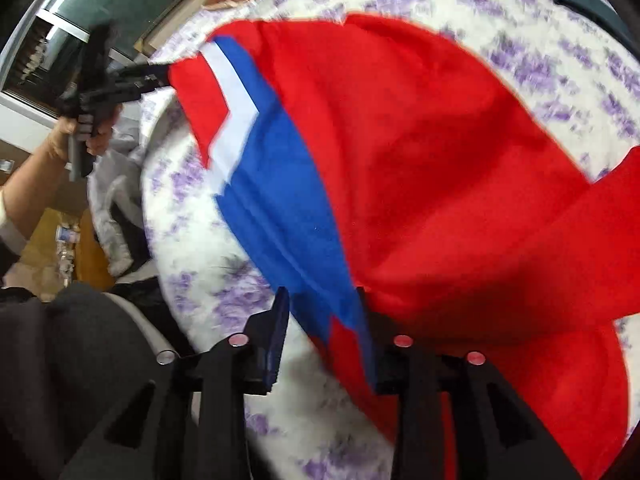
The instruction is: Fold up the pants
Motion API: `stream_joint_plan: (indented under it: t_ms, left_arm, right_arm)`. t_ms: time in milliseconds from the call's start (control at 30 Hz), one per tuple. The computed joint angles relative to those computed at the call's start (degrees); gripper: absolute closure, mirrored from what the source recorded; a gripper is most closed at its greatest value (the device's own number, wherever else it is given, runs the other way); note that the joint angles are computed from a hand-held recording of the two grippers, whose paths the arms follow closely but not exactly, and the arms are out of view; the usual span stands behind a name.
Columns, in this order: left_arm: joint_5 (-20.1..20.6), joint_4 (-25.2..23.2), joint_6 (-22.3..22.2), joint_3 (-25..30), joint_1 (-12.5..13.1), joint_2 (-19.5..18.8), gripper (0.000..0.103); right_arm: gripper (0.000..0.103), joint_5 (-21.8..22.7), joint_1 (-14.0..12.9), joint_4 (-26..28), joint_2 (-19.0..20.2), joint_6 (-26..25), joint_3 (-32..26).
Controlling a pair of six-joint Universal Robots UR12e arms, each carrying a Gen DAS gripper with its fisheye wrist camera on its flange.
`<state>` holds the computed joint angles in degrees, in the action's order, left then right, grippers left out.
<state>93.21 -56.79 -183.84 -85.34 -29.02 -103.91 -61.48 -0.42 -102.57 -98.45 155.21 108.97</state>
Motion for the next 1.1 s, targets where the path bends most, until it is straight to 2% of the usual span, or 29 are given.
stream_joint_plan:
  t_ms: [67, 133, 167, 200, 233, 267, 333, 400, 433, 500, 533, 633, 700, 733, 800, 833, 867, 900, 967, 1033, 1100]
  left_arm:
    - [1.4, -0.1, -0.2, -0.2, 0.0, 0.7, 0.031]
    - [4.1, 0.6, -0.8, -0.4, -0.3, 1.3, 0.031]
    - [4.0, 1.4, -1.5, -0.8, -0.1, 1.6, 0.031]
    - [3.8, 2.0, -2.5, -1.0, 0.1, 2.0, 0.031]
    - [3.5, 2.3, -4.3, -1.1, 0.5, 2.4, 0.031]
    - [3.9, 2.5, -6.0, -1.1, 0.6, 2.5, 0.030]
    - [3.4, 2.7, -10.0, -1.1, 1.0, 2.7, 0.030]
    - [0.6, 3.0, -14.3, -0.7, 1.4, 2.5, 0.030]
    - [-0.5, 3.1, -15.4, -0.3, 1.2, 2.2, 0.030]
    - [-3.0, 3.3, -16.8, 1.0, 0.7, 0.9, 0.027]
    - [-3.3, 3.0, -17.2, 1.8, 0.1, 0.1, 0.025]
    - [-2.3, -0.7, -18.2, 5.3, -2.0, -2.9, 0.024]
    - [-3.1, -3.8, -18.8, 7.3, -2.9, -4.8, 0.024]
    - [-2.6, -5.5, -19.2, 8.3, -3.3, -5.7, 0.024]
    - [1.4, -10.5, -19.5, 10.7, -4.4, -7.7, 0.024]
    - [3.2, -12.5, -18.9, 11.6, -4.7, -8.5, 0.024]
    - [4.9, -14.1, -17.8, 12.3, -5.1, -9.0, 0.024]
    - [6.0, -14.6, -16.9, 12.6, -5.4, -9.3, 0.024]
    - [6.6, -14.9, -16.1, 12.9, -5.6, -9.5, 0.024]
    - [5.6, -14.6, -15.5, 12.5, -5.4, -9.2, 0.024]
    - [4.9, -14.1, -14.7, 12.0, -5.1, -8.9, 0.024]
  right_arm:
    - [0.061, 0.7, -1.6, -1.8, -1.3, 1.3, -0.1]
    - [0.055, 0.5, -3.7, -6.5, -2.6, 5.4, 0.5]
    - [0.049, -1.6, -4.4, -10.1, -3.0, 8.5, 0.8]
    - [0.044, -5.4, -4.6, -14.2, -3.1, 12.4, 1.1]
    - [0.035, -9.8, -4.5, -17.2, -2.9, 16.0, 1.2]
    - [0.033, -14.5, -4.0, -19.4, -2.5, 19.5, 1.1]
    - [0.033, -21.1, -3.8, -22.3, -0.9, 24.8, 0.5]
    - [0.033, -24.8, -3.4, -24.6, 0.6, 28.4, 0.3]
    - [0.033, -28.0, -2.7, -25.4, 1.9, 31.2, -0.3]
    - [0.033, -31.9, -1.8, -25.5, 4.1, 35.7, -1.4]
    - [0.033, -33.6, -0.9, -25.6, 5.1, 38.3, -1.6]
    - [0.033, -35.9, -0.3, -23.9, 7.4, 45.7, -2.6]
    - [0.048, -37.4, 0.0, -22.1, 8.4, 47.9, -3.1]
    - [0.066, -39.9, 0.4, -20.9, 8.8, 48.1, -3.3]
    - [0.087, -38.9, -0.4, -22.3, 7.7, 46.6, -2.2]
    - [0.093, -36.2, -1.6, -23.7, 6.2, 46.1, -1.0]
    - [0.094, -32.9, -3.0, -26.2, 4.2, 45.8, 0.6]
    - [0.095, -27.4, -5.3, -30.5, 0.7, 45.3, 3.2]
    - [0.095, -19.9, -9.0, -34.8, -5.3, 44.3, 7.0]
    - [0.095, -14.6, -12.7, -36.6, -11.7, 43.2, 10.4]
    - [0.095, -9.4, -17.5, -34.5, -18.6, 43.1, 14.1]
